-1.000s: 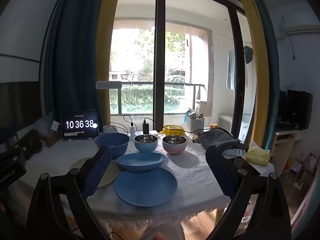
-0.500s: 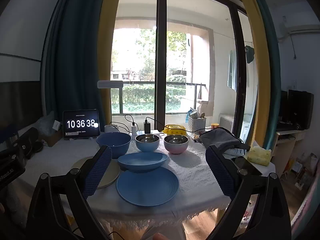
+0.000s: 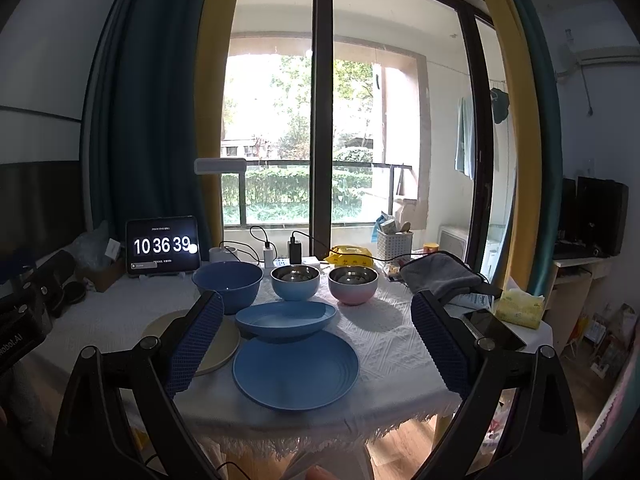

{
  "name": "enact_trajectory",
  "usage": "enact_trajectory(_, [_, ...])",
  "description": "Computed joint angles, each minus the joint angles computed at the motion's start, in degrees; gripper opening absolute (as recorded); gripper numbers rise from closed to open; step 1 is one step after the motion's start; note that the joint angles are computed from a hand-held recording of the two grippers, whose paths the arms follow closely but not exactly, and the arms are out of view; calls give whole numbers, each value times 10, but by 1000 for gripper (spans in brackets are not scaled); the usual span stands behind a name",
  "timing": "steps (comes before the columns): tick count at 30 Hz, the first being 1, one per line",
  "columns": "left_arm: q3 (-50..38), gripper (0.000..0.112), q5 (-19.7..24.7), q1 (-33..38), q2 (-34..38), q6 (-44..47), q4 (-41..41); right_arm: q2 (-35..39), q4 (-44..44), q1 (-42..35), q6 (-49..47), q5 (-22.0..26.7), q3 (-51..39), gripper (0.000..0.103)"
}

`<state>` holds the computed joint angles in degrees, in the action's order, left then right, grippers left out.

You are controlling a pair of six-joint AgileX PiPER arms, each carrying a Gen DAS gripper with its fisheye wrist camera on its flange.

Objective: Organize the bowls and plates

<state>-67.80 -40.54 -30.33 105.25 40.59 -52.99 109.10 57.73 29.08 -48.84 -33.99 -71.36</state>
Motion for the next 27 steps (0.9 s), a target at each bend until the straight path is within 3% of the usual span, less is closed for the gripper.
enact_trajectory(27, [2, 95, -2, -2, -1, -2, -1, 2, 3, 0, -2, 2, -2, 97])
